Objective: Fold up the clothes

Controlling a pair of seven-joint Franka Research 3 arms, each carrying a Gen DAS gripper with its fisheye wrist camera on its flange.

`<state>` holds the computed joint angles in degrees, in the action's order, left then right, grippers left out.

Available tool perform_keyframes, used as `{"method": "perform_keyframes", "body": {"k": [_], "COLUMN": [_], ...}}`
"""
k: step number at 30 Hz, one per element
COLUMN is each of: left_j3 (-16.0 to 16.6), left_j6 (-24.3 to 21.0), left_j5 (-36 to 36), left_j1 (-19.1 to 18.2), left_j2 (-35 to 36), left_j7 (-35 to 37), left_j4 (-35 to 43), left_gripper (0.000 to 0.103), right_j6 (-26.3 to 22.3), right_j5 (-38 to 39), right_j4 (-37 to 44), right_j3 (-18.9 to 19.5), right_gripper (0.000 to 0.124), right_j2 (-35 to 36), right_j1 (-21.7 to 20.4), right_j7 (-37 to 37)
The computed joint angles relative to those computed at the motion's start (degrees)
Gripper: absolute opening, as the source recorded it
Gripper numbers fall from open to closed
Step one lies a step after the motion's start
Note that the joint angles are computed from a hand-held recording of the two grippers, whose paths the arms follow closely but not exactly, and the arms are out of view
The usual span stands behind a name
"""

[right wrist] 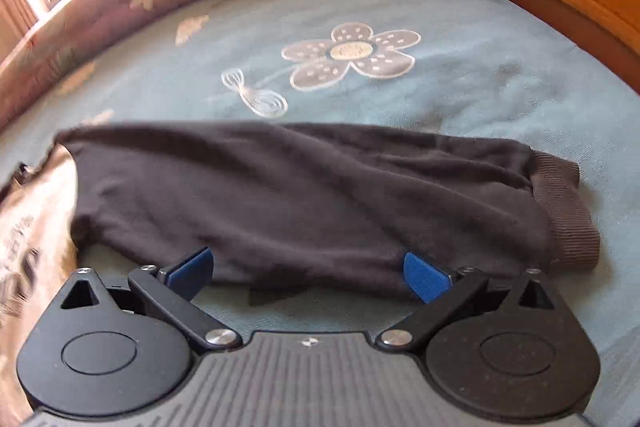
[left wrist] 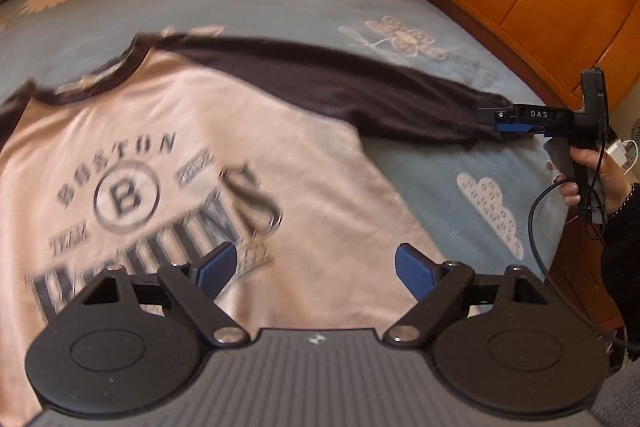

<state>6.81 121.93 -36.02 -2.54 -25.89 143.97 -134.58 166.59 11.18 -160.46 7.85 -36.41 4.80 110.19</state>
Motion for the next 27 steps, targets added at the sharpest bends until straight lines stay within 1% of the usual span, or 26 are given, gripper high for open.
{"method": "perform_keyframes", "body": {"k": [2, 3, 6, 9, 11, 13, 14, 15, 16, 17, 18, 19, 21, 22, 23, 25, 26, 27], "left_j3": [-0.83, -1.78, -5.65, -9.65, -11.82, -13.61, -14.54, -15.60, -16.38, -16.64, -16.58, -16.48, -17.30, -17.29, -17.80, -20.20, -20.82, -20.77], "left_j6": [-0.26, -0.13, -0.21, 0.51, 2.62, 5.77, 8.18, 11.15, 14.56, 18.18, 19.31, 18.75, 17.71, 17.61, 17.76, 17.07, 15.99, 14.77], "left_j5": [-3.62, -5.45, -9.40, -8.87, -7.22, -5.34, -5.73, -7.20, -7.06, -4.62, -1.57, 1.24, 3.13, 5.59, 6.38, 2.23, 0.13, -0.60], "left_j1": [-2.73, -3.42, -4.00, -3.80, -3.82, -3.78, -3.47, -2.90, -2.71, -3.06, -3.18, -3.03, -1.78, -1.80, -1.28, 1.38, 2.20, 2.47], "left_j2": [5.53, 9.01, 20.69, 30.93, 35.10, 37.92, 38.64, 38.90, 39.27, 39.88, 40.95, 42.25, 42.59, 42.10, 41.10, 38.26, 36.86, 35.58], "left_j7": [1.29, 0.76, -3.46, -11.38, -14.14, -15.38, -14.66, -12.85, -12.15, -13.50, -15.72, -17.82, -19.00, -21.05, -21.49, -16.98, -14.79, -13.83], "left_j4": [6.11, 9.28, 19.94, 28.38, 30.72, 31.63, 31.51, 31.03, 30.84, 31.01, 32.07, 33.69, 34.83, 34.81, 34.09, 31.76, 30.82, 30.21], "left_gripper": [0.087, 0.087, 0.087, 0.087, 0.087, 0.087, 0.085, 0.086, 0.086, 0.087, 0.087, 0.086, 0.087, 0.086, 0.086, 0.087, 0.087, 0.087], "right_j6": [3.50, 4.33, 4.26, 4.62, 4.58, 2.78, 1.27, 0.33, 0.05, -0.30, -0.73, -0.71, 0.41, 1.04, 1.25, 0.67, -0.51, -2.59], "right_j5": [2.62, 2.77, 0.32, -4.95, -9.88, -15.00, -17.40, -19.49, -21.35, -23.14, -24.83, -26.05, -27.69, -28.33, -28.85, -30.02, -30.24, -30.06], "right_j4": [0.38, 1.24, 3.55, 3.72, 3.86, 5.13, 6.25, 7.02, 7.36, 7.74, 8.14, 8.21, 7.64, 7.31, 7.16, 7.36, 7.87, 8.80], "right_j3": [-3.85, -3.80, 0.66, 8.50, 14.89, 22.28, 25.94, 28.81, 31.12, 33.36, 35.53, 36.48, 36.07, 35.60, 34.91, 33.68, 32.68, 31.32], "right_gripper": [0.103, 0.103, 0.103, 0.103, 0.103, 0.103, 0.103, 0.103, 0.103, 0.103, 0.103, 0.103, 0.103, 0.103, 0.103, 0.103, 0.103, 0.103], "right_j2": [0.64, 1.79, 5.56, 7.49, 7.95, 7.61, 7.37, 7.14, 6.79, 6.41, 5.98, 5.72, 5.58, 5.55, 5.63, 5.91, 6.23, 6.73], "right_j1": [3.69, 3.71, -0.43, -7.33, -13.14, -19.79, -23.11, -25.73, -27.84, -29.87, -31.81, -32.71, -32.66, -32.42, -31.90, -30.77, -29.71, -28.20], "right_j7": [-2.49, -3.21, -2.49, 2.85, 8.25, 14.70, 18.21, 21.25, 23.90, 26.47, 28.97, 30.56, 32.04, 32.70, 33.13, 33.65, 33.62, 33.29]}}
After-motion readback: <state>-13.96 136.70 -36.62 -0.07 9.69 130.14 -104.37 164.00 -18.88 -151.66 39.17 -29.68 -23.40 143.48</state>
